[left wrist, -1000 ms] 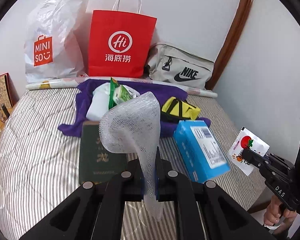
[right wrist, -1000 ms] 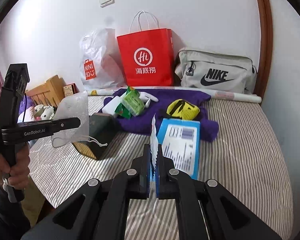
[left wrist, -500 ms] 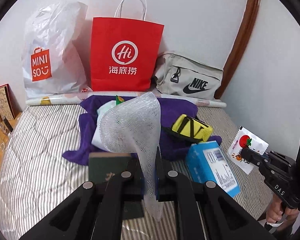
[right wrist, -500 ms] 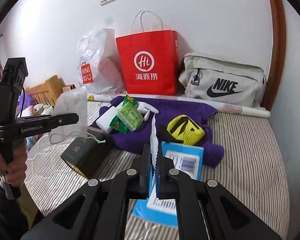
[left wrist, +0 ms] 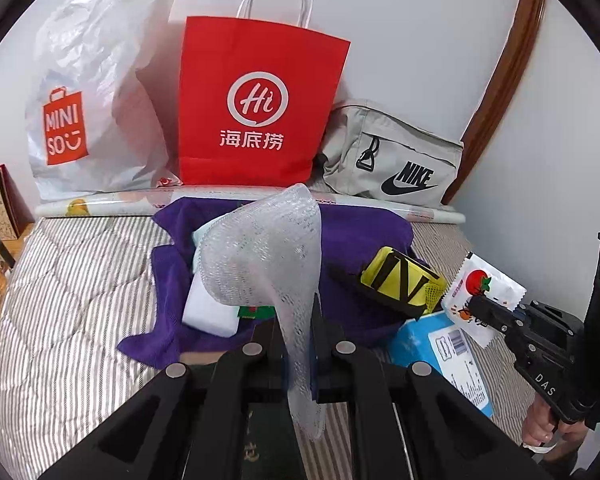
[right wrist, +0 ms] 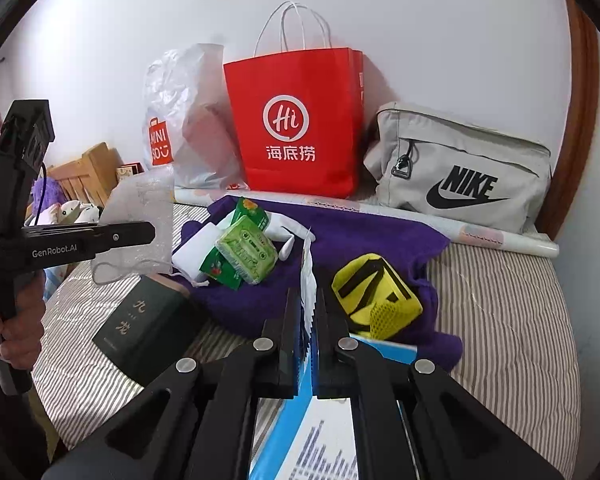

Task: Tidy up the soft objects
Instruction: 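Carry the mesh bag with the left tool while the right tool carries the sachet to the towel, then lower and release the mesh bag and sachet onto the towel with both tools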

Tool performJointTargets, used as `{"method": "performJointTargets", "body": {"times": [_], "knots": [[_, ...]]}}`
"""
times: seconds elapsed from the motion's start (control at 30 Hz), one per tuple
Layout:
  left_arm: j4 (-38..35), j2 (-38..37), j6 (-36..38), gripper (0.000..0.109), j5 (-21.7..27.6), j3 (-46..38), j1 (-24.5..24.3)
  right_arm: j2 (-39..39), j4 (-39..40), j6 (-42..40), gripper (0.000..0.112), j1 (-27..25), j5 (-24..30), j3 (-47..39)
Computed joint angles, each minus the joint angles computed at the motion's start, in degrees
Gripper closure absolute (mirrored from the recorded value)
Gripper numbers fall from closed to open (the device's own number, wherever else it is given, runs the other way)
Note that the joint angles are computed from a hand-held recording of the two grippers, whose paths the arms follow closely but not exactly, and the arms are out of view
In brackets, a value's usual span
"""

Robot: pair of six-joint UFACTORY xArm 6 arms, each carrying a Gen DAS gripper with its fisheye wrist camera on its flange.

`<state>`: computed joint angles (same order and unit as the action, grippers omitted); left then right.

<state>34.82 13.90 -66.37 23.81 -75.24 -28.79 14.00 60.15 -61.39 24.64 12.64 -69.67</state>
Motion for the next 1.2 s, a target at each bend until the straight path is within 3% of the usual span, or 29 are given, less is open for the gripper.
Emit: {"method": "performJointTargets", "body": {"times": [0.33,0.63,1.07,1.2], "knots": [[-13.7,6.6,12.5,0.101,-1.7,-5.8,1.2,6.8,-6.7,6.2,0.108,-1.2,2.8,-7.4],[-25.0,14.0,24.4,0.101,2.0,-14.8,1.3,12.1,-11.5,10.8,0.108,-2.6,5.5,-13.5],[-30.8,22.5,30.2,0.101,9.4,-25.8,2.3,20.9,-20.1,18.4,0.108,-3.8,14.9,-25.1],[-30.5,24.0,30.4,0.089,10.5,-27.8,2.7,22.6,-22.5,20.8,0.108,-3.8,15.6,-27.2]]}}
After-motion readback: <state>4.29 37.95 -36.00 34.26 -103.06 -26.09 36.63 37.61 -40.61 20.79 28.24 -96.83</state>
